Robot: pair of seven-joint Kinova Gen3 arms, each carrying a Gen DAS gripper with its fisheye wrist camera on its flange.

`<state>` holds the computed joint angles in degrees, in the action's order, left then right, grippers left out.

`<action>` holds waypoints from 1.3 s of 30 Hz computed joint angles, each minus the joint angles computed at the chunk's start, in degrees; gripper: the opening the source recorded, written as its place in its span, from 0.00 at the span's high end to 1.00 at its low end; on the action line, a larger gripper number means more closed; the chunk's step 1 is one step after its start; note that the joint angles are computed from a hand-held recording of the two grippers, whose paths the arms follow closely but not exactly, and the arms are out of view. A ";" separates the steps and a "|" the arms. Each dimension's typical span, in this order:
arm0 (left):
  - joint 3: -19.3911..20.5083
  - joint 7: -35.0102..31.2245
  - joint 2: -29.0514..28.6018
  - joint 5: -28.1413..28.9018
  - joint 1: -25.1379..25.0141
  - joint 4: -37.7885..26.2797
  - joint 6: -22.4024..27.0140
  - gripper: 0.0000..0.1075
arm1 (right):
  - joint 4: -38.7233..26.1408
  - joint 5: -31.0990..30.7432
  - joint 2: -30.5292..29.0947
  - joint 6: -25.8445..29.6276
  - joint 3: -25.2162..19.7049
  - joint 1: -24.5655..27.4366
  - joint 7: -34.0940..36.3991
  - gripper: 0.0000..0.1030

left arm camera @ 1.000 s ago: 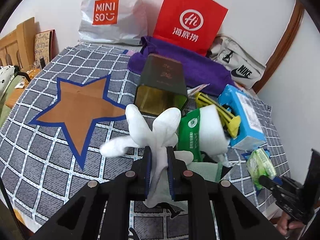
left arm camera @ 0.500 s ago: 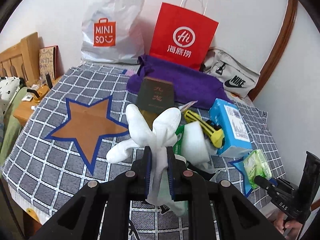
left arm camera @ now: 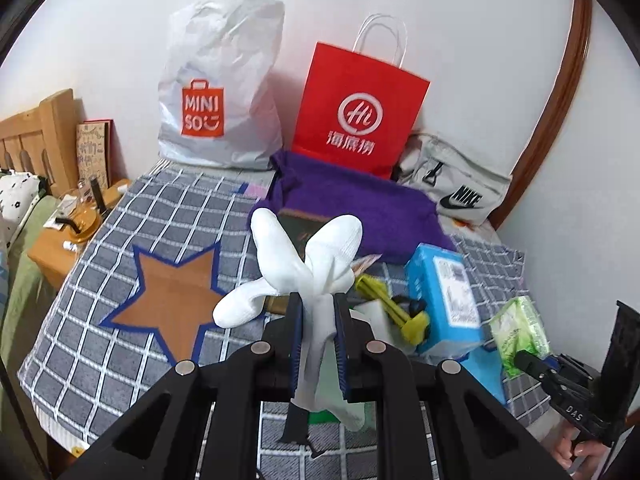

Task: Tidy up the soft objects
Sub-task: 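Carry glove and tissue pack onto the purple towel and open both grippers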

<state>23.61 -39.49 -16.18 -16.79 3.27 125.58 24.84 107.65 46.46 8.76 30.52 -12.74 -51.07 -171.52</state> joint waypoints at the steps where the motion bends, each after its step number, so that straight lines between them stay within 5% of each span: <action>1: 0.42 0.19 0.15 -0.56 -0.46 -0.58 0.42 0.87 | -0.41 -0.26 0.02 -0.05 0.02 0.31 0.81 0.79; 13: -0.05 6.31 7.89 -11.15 0.21 -7.14 3.60 0.87 | -7.32 -5.24 3.13 -0.22 2.61 3.09 11.67 0.79; 20: -4.54 5.46 14.04 -13.23 4.66 -12.68 4.99 0.87 | -12.94 -9.31 6.33 0.75 4.75 4.48 18.98 0.79; 39: -16.74 -10.46 30.34 -4.94 11.71 -30.43 7.75 0.87 | -31.59 -26.80 19.78 2.81 9.35 10.58 42.81 0.79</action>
